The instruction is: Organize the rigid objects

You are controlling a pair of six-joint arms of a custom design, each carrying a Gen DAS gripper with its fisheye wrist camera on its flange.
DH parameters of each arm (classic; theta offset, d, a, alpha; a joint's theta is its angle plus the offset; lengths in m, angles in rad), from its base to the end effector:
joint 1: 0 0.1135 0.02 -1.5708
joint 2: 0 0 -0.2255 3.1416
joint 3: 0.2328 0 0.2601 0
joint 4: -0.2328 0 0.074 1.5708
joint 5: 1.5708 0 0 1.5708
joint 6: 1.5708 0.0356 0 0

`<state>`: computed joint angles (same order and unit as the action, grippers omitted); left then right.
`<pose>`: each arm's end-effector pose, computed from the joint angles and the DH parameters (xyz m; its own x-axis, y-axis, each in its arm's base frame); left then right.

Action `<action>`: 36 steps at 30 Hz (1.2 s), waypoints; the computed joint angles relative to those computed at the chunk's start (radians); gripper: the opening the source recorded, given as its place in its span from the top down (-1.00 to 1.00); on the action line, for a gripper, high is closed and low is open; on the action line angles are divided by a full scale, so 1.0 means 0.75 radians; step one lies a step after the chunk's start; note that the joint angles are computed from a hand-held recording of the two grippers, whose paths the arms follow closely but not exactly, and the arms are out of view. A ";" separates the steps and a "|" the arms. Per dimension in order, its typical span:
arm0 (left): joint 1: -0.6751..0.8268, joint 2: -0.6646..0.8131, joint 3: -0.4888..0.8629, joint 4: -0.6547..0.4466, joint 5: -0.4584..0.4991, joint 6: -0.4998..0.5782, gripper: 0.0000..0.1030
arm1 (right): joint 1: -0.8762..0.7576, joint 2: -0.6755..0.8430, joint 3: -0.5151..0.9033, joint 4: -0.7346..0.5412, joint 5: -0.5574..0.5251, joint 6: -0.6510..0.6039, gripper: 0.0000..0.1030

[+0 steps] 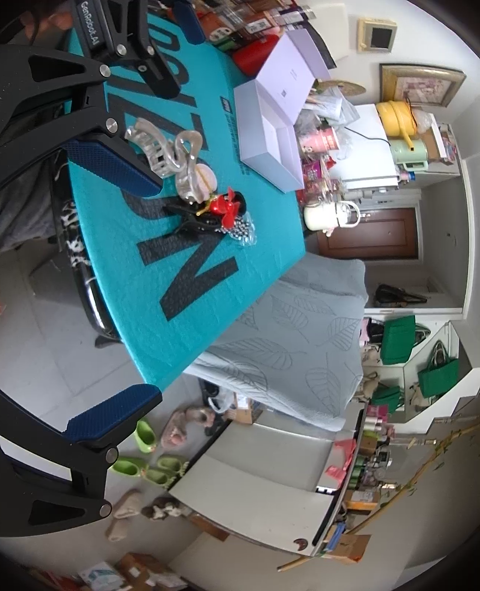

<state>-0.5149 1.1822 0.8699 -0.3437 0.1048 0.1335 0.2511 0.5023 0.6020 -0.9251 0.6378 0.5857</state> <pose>0.2423 -0.1414 0.2348 -0.4513 0.4075 -0.7939 0.6276 0.7774 0.0422 0.1387 0.0137 0.2316 -0.4872 0.3335 -0.8071 0.5531 0.8330 0.0103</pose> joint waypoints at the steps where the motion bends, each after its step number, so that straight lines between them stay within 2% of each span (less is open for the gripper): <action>1: -0.002 0.011 0.006 0.001 -0.002 0.004 -1.00 | -0.030 -0.006 -0.009 0.016 -0.027 -0.026 -1.00; 7: -0.011 0.088 0.062 -0.028 0.001 0.014 -1.00 | -0.188 0.024 -0.044 0.108 -0.190 -0.146 -1.00; 15: -0.018 0.246 0.185 -0.067 0.041 0.019 -1.00 | -0.303 0.107 -0.025 0.206 -0.290 -0.280 -1.00; 21: -0.018 0.433 0.314 -0.098 0.077 0.029 -1.00 | -0.398 0.228 -0.003 0.292 -0.382 -0.349 -1.00; 24: -0.034 0.523 0.365 -0.085 0.049 0.041 -1.00 | -0.449 0.310 0.004 0.350 -0.416 -0.372 -1.00; 29: -0.015 0.678 0.498 -0.164 0.188 0.073 -1.00 | -0.528 0.426 0.033 0.406 -0.473 -0.396 -1.00; 33: -0.034 0.769 0.560 -0.163 0.136 0.092 -0.99 | -0.563 0.515 0.059 0.438 -0.507 -0.402 -1.00; 35: -0.037 0.832 0.616 -0.199 0.143 0.093 -0.93 | -0.569 0.563 0.073 0.461 -0.514 -0.406 -1.00; 36: -0.034 0.866 0.647 -0.221 0.163 0.095 -0.84 | -0.571 0.587 0.082 0.470 -0.520 -0.407 -1.00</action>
